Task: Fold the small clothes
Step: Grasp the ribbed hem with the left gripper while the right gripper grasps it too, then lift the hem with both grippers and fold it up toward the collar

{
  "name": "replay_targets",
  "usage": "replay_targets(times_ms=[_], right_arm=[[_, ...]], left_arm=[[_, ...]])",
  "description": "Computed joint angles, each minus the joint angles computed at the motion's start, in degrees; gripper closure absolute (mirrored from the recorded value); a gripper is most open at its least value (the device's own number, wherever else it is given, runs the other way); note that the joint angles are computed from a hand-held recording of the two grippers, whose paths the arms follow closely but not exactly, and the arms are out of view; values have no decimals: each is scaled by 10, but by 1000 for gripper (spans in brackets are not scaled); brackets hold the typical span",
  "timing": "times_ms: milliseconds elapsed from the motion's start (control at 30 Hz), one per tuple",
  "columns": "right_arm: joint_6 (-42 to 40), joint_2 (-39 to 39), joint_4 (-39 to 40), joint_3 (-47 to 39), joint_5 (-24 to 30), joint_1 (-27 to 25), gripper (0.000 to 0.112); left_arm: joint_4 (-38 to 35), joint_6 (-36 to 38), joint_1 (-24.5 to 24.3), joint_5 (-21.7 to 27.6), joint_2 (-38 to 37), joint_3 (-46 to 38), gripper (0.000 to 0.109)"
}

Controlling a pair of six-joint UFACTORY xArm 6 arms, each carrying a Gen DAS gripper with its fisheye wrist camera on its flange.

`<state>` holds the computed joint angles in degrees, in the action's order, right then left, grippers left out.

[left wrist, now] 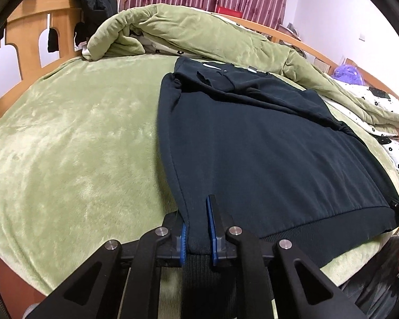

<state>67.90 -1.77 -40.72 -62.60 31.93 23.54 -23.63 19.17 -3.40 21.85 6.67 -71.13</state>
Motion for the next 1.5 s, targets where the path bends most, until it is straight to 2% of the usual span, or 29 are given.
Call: replay_targets(times_ms=[233, 500, 767, 933, 1100, 1300, 1500], right_arm=[[21, -37, -18, 24, 9, 13, 103], [40, -115, -27, 95, 12, 35, 103], [74, -181, -51, 148, 28, 70, 103], [88, -183, -58, 136, 25, 66, 103], [80, -158, -59, 83, 25, 51, 103], [55, -111, -59, 7, 17, 23, 103], [0, -34, -30, -91, -5, -16, 103]], left_arm=[[-41, 42, 1, -5, -42, 41, 96], [-87, 96, 8, 1, -101, 95, 96], [-75, 97, 11, 1, -153, 140, 96], [-45, 63, 12, 6, -144, 110, 96], [-24, 37, 7, -1, -124, 68, 96], [16, -22, 7, 14, -64, -31, 96], [64, -69, 3, 42, 32, -170, 96]])
